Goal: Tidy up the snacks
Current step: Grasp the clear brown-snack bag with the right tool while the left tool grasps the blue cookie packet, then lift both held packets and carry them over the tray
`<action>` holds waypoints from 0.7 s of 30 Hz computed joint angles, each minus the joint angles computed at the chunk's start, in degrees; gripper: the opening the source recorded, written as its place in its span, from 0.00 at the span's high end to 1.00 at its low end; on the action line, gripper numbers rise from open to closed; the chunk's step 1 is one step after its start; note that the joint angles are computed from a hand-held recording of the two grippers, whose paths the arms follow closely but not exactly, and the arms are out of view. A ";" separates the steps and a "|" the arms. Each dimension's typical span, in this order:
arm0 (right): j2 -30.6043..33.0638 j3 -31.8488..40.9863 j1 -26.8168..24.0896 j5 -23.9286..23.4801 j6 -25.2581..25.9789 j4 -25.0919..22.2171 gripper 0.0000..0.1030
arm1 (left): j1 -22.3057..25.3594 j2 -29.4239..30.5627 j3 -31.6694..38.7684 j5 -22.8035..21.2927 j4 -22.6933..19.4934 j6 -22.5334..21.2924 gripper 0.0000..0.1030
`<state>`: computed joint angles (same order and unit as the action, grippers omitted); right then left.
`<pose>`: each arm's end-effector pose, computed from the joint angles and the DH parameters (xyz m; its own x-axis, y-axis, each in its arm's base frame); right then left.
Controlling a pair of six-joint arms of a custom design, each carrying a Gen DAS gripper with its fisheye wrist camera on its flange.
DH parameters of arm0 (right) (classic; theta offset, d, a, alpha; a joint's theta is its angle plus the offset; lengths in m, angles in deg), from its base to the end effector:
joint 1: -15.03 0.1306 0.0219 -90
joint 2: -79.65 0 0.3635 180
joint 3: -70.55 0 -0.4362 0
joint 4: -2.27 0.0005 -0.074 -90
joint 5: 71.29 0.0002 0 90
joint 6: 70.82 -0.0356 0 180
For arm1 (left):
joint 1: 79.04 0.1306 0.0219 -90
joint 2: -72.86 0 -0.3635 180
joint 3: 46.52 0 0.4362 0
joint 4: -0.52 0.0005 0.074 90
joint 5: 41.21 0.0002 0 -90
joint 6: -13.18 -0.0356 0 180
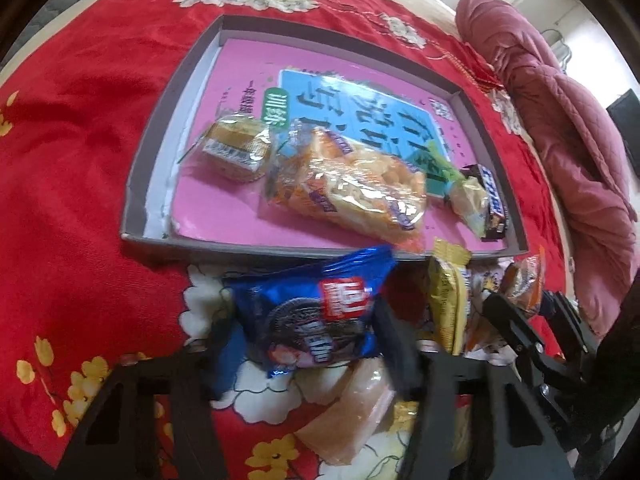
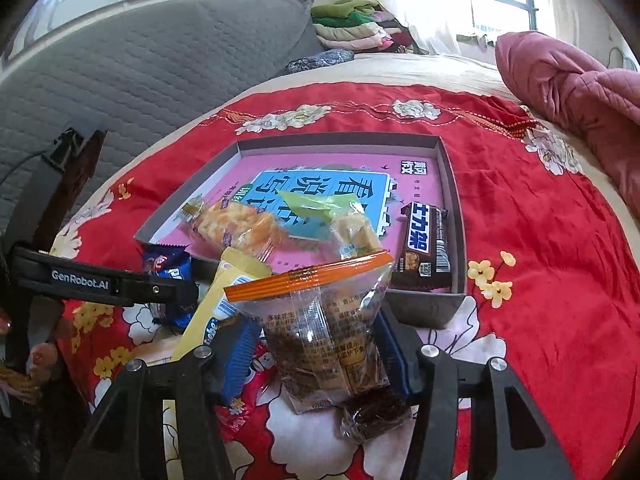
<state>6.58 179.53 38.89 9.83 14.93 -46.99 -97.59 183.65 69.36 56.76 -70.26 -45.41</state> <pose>0.5812 0.2625 0.4137 -0.7060 -0.2322 -0.6691 -0.4445 0.8808 0.1633 0.5957 -0.2056 0.4095 -0.9298 -0.2324 -0.2855 -0.1352 0.9369 -0.3224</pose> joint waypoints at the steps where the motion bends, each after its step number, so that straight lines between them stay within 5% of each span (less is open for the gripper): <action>1: 0.00 0.01 -0.07 -0.15 -0.43 0.00 0.46 | -0.13 0.02 0.11 -0.37 -0.03 -0.13 0.46; 21: -2.48 -2.22 -1.51 -3.65 -6.47 5.41 0.51 | -0.07 -4.64 -1.89 -1.40 3.18 0.12 0.48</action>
<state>4.10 177.31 37.38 6.18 8.46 -41.58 -97.67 179.01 67.47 55.36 -67.08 -45.28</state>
